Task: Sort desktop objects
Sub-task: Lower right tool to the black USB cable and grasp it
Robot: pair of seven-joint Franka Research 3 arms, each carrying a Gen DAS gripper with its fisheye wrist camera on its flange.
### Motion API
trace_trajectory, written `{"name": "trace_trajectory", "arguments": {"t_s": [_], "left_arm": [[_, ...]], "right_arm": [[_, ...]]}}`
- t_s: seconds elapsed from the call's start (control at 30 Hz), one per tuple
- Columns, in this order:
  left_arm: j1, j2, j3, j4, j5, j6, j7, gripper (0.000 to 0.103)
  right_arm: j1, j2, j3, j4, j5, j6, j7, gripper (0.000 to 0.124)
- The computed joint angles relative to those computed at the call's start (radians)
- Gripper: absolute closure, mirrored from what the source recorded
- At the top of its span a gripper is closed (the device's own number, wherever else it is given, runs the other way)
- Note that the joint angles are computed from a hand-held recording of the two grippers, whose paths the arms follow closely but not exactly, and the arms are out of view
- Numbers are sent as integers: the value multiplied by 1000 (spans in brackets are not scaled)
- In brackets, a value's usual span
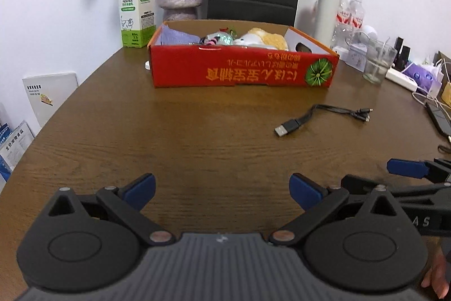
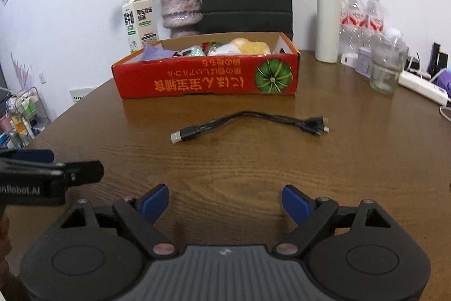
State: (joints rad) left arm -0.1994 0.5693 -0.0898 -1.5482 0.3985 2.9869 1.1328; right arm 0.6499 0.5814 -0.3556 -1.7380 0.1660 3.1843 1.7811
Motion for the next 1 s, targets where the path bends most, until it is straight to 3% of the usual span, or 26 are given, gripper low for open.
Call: {"name": "trace_trajectory", "arguments": {"t_s": [0.17,0.27,0.37,0.5,0.6,0.7,0.77,0.83,0.93,1.0], "left_arm": [[-24,8,36,15,24,-9,-32,0],[-11,30,26,45,16,-29,-33,0],[-4,51,21,75,7,-47,-33,0],[3,64,22,85,3,-33,-37,0],[6,69,26,88,-3,-26,-50,0],[14,76,23,96,-15,-31,-57,0],[17,79,19,100,-20,-39,-59,0],[18,75,17,93,-21,-36,-59,0],[11,57,29,65,-9,-8,-66,0],[7,48,37,50,-1,10,-75,0]], "right_arm": [[17,3,-19,-6,15,11,16,37],[-45,21,51,38,30,2,3,37],[-150,75,168,154,42,-48,-21,37],[-159,226,142,418,20,-176,61,39],[-159,353,95,637,-21,-281,167,54],[-128,461,-7,806,-98,-372,298,73],[-115,488,-39,843,-155,-393,325,105],[-95,464,-54,795,-206,-380,335,118],[-65,364,-51,610,-259,-279,358,120],[-15,286,-88,449,-304,-169,396,120]]}}
